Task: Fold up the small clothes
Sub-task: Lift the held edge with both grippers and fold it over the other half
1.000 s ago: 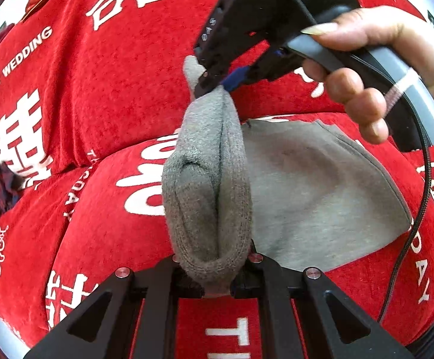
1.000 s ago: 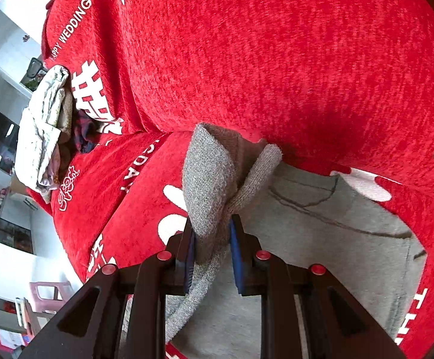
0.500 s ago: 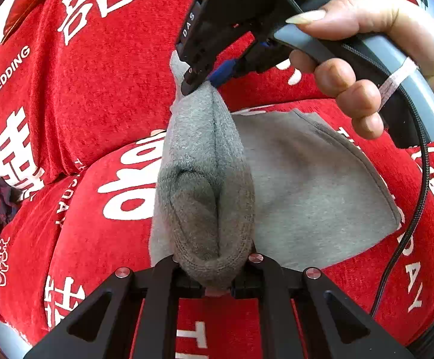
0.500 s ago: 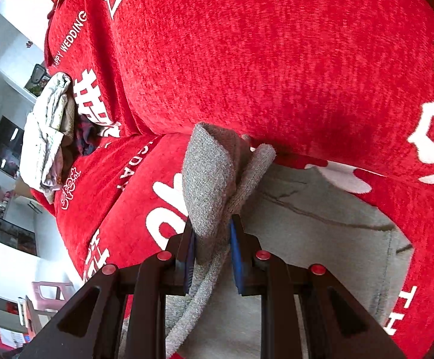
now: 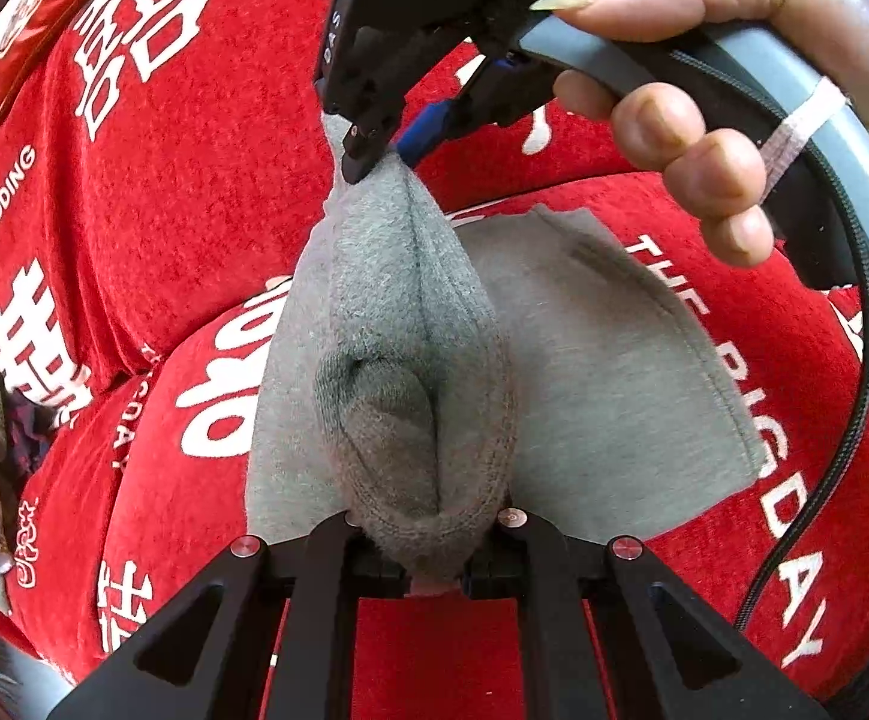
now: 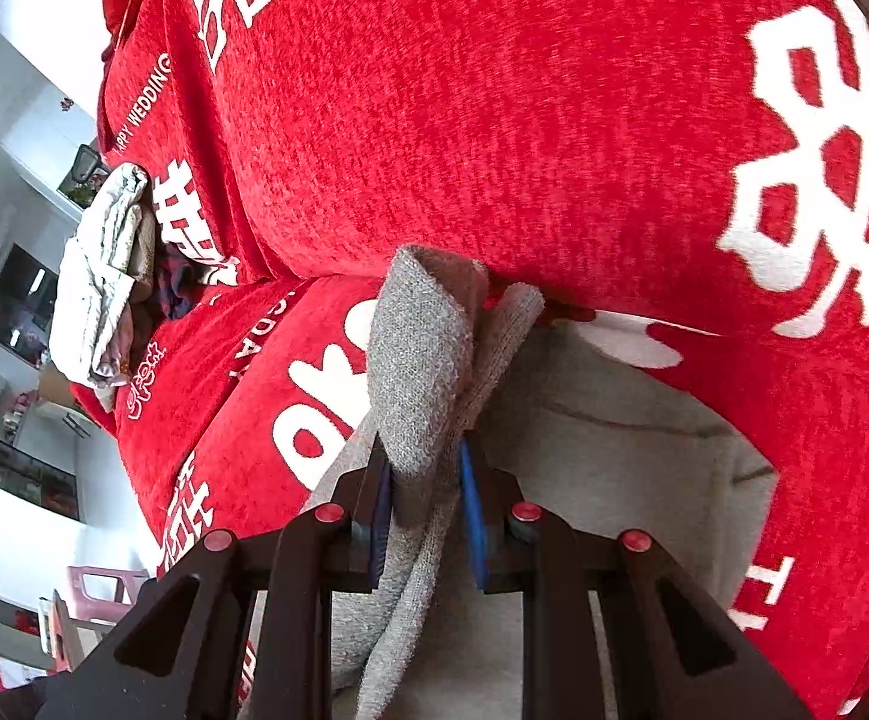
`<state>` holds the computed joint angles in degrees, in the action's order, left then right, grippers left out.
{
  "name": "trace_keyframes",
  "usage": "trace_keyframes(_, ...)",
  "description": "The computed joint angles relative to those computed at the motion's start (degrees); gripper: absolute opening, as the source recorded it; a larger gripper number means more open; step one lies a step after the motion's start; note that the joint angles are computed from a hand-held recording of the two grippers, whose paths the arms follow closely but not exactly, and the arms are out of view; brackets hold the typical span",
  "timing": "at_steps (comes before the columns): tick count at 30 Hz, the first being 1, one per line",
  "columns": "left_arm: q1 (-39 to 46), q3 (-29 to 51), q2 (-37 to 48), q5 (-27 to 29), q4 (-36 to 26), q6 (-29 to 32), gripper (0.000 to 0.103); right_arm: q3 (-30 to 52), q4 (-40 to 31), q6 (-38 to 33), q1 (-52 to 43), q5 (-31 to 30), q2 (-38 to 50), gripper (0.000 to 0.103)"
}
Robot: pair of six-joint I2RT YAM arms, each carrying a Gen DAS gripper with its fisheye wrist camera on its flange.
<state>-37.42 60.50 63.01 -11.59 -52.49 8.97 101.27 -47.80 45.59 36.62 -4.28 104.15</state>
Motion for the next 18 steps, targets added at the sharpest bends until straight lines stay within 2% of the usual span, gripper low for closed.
trace_keyframes(18, -17.3, 0.0, 3.3, -8.2, -0.6, -6.9, 0.011, -26.8, 10.1, 2.2, -4.2, -1.1, -18.2, 0.023)
